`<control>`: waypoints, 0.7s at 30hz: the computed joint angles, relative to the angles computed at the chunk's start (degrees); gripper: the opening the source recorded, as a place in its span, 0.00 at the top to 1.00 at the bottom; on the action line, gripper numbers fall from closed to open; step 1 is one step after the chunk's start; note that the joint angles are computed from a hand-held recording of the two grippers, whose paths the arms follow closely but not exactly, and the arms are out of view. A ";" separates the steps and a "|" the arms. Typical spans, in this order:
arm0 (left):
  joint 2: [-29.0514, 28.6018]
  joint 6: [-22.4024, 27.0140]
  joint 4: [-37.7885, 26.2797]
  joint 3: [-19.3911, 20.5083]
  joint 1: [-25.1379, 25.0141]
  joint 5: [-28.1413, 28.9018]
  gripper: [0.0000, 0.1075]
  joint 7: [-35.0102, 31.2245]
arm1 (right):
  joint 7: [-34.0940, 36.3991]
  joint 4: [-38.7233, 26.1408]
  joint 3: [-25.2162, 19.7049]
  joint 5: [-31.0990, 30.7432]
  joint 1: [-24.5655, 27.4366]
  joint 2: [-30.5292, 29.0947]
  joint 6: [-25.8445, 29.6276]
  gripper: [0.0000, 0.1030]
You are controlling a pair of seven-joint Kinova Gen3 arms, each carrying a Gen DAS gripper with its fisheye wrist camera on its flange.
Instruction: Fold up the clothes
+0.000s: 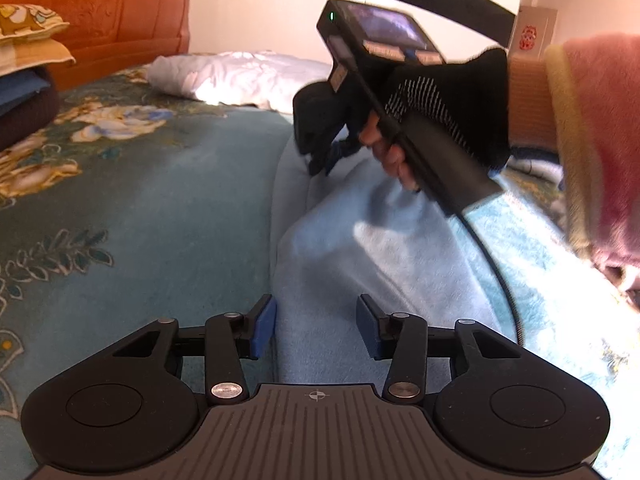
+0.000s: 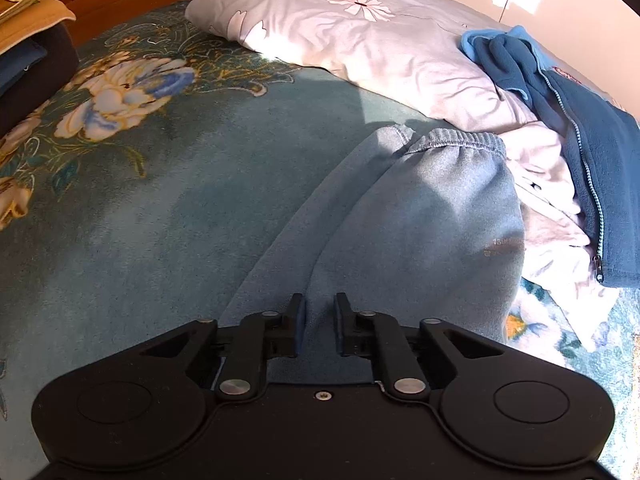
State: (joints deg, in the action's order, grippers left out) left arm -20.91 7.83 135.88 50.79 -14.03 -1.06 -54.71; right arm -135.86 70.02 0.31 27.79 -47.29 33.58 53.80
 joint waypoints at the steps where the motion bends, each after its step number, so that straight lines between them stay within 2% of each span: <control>1: 0.23 -0.03 0.08 -0.12 0.05 0.24 0.62 0.16 | 0.16 0.11 -0.06 0.03 0.05 -0.10 -0.09 0.98; 4: 1.20 -0.99 0.67 -1.58 1.03 0.30 0.62 -0.05 | -1.21 1.62 0.20 0.23 0.15 -1.21 -1.97 0.98; 7: 0.61 -1.07 0.78 -0.39 -0.05 0.29 0.63 0.05 | -4.26 4.75 0.71 1.23 0.44 -3.74 -7.23 0.98; 10: 0.05 -0.77 0.61 1.17 -1.41 0.37 0.64 0.07 | -4.75 4.34 0.46 1.45 1.14 -4.39 -9.49 0.98; 21: 0.23 -0.91 0.81 1.19 -1.32 0.74 0.62 -0.82 | -0.15 -2.99 -0.35 -4.19 2.17 1.63 -4.11 0.98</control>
